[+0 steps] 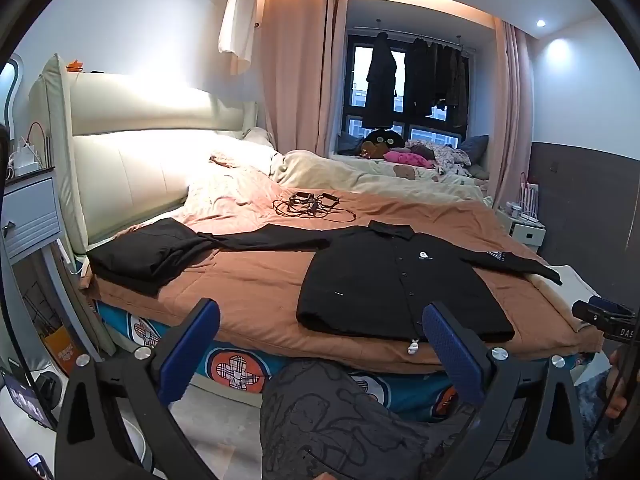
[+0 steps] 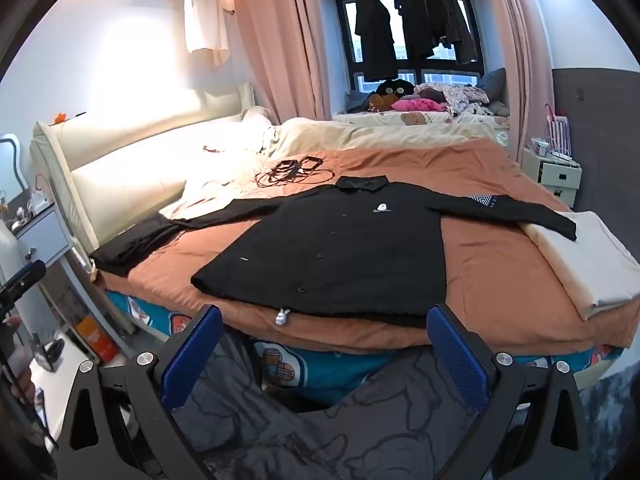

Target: Fold large clothes

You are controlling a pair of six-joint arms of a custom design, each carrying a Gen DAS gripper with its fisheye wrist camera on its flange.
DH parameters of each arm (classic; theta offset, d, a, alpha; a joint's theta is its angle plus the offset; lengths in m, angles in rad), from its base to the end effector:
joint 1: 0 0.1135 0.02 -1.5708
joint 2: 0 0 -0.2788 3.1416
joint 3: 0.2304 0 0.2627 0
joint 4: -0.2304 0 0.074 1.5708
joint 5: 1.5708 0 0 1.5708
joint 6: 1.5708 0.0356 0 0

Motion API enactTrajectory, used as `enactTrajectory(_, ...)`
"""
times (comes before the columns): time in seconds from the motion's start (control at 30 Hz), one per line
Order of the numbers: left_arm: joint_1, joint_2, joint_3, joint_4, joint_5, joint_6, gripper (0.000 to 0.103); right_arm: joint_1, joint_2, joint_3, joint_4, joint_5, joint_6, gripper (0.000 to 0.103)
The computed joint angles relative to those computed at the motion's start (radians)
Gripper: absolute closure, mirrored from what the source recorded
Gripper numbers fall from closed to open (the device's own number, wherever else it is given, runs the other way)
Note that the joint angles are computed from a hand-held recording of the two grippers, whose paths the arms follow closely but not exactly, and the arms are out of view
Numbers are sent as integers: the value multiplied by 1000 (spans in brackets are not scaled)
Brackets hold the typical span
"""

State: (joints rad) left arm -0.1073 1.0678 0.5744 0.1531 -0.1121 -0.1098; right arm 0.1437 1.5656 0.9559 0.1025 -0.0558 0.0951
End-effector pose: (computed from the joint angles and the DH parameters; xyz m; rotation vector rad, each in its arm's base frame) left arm 0.2414 -0.0220 0.2530 -0.0780 1.9075 -0.0397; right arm 0.3544 0.0533 0.2418 -0.0848 2.0818 0.2037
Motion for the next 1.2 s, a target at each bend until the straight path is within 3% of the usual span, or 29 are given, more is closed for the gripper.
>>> enactTrajectory(0.23,25,14,20,-20,49,-13,0,2,-1,-1,0,5,1,0)
enactTrajectory(0.57,16,4,50,-58,42,-4,0,5,7,18,-9,10,14,0)
enactTrajectory(1.2,27,-11,5,-15,54,1,0,9,-9,-22,40,18,33,0)
